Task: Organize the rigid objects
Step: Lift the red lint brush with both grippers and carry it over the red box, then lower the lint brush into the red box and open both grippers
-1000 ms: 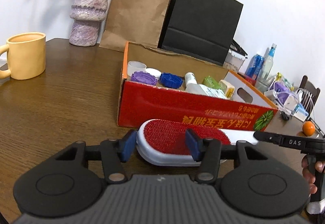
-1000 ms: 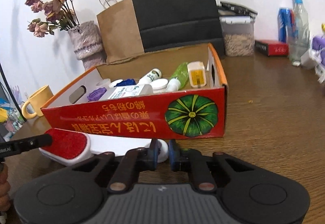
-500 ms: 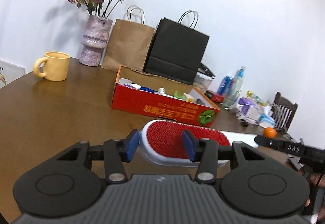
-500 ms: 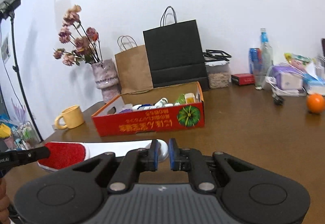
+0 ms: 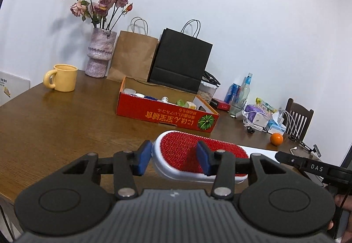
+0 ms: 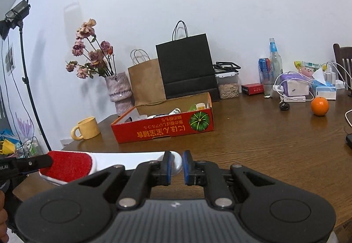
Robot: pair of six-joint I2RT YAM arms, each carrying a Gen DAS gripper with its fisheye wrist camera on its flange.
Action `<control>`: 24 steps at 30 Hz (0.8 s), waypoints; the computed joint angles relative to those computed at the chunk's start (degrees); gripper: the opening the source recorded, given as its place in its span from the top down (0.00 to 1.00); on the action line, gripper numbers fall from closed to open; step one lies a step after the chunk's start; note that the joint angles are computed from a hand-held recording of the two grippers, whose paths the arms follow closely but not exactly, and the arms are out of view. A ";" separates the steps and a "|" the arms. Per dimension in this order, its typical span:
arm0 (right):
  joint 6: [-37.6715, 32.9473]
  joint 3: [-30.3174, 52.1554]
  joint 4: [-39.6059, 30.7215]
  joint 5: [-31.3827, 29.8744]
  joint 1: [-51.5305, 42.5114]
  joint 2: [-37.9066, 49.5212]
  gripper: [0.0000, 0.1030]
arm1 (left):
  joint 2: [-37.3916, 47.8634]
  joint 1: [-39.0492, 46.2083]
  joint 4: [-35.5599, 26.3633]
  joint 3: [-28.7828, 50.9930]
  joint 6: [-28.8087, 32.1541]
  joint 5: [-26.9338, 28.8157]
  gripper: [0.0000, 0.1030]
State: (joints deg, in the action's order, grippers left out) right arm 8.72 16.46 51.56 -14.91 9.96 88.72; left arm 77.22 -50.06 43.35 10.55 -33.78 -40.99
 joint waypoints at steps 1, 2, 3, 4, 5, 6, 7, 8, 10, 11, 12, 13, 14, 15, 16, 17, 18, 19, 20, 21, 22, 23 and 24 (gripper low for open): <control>0.03 0.28 -0.04 -0.22 -0.20 0.27 0.89 | 0.27 -0.17 0.05 0.20 0.06 -0.26 0.56; 0.21 0.44 0.22 -0.21 -0.22 0.63 0.89 | 0.73 -0.15 0.31 0.42 0.15 -0.32 0.56; 0.29 0.69 0.19 -0.28 -0.27 0.87 0.89 | 0.49 0.20 -0.50 0.59 -0.16 0.14 0.56; 0.23 1.33 0.25 -0.29 -0.30 1.61 0.89 | 1.04 0.91 0.02 0.85 0.25 0.74 0.56; 0.22 2.10 0.22 -0.03 -0.15 2.31 0.89 | 1.41 1.94 0.57 1.00 0.81 1.71 0.56; 0.26 3.19 0.35 0.47 0.26 3.32 0.89 | 2.13 3.58 1.04 1.72 1.69 3.10 0.56; 0.14 4.88 0.40 0.76 0.58 4.82 0.89 | 2.86 5.42 1.10 2.74 2.48 4.50 0.56; -0.19 7.30 -0.33 1.11 1.08 6.44 0.89 | 3.57 7.44 0.80 4.09 3.49 5.96 0.56; -0.31 12.37 -2.07 1.52 1.77 9.17 0.89 | 5.50 11.72 2.37 6.63 6.94 8.98 0.56; -0.28 15.71 -3.01 1.61 2.11 10.77 0.89 | 6.91 14.18 4.11 7.83 8.83 10.83 0.56; -0.27 18.42 -3.85 1.76 2.39 12.02 0.89 | 8.03 16.46 4.93 9.22 10.10 12.85 0.56; -0.22 21.81 -5.10 2.13 2.71 13.49 0.89 | 9.94 19.85 5.79 11.56 11.47 16.24 0.56; -0.63 25.65 -6.51 2.56 3.00 15.28 0.89 | 11.73 22.88 5.99 13.98 12.50 19.46 0.56; -0.68 29.48 -7.87 2.74 3.20 17.18 0.89 | 13.50 25.73 5.44 16.87 13.05 22.65 0.56; -0.34 33.72 -9.62 2.82 3.32 19.20 0.89 | 15.74 28.51 5.24 19.88 13.70 25.73 0.56; -0.34 38.64 -11.84 2.83 3.48 21.67 0.89 | 17.76 30.66 4.38 22.86 13.92 27.91 0.56; -0.10 43.29 -14.09 2.85 3.59 24.03 0.89 | 20.03 32.77 2.73 26.57 13.56 30.05 0.56; 0.02 48.08 -16.36 3.44 3.89 26.60 0.89 | 22.63 34.70 1.47 30.38 13.60 32.09 0.56; -0.81 53.11 -18.96 4.60 4.40 29.35 0.89 | 24.91 36.10 0.48 33.66 14.09 33.47 0.56; -1.18 57.71 -21.17 5.44 4.75 32.03 0.89 | 27.30 37.11 -1.08 37.34 14.26 34.26 0.56; -1.09 62.68 -23.65 6.02 4.99 34.98 0.88 | 30.06 38.05 -2.65 41.41 14.83 34.91 0.56; -1.07 68.02 -26.51 6.30 5.15 38.21 0.88 | 32.43 38.68 -3.95 44.76 15.15 35.19 0.56; -0.90 72.84 -29.02 6.37 5.22 41.28 0.88 | 34.35 39.32 -5.16 47.44 15.14 35.61 0.56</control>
State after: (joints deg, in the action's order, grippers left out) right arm 7.82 89.30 22.54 -8.54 15.19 130.00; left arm 111.57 -10.74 38.20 58.00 -18.64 -5.39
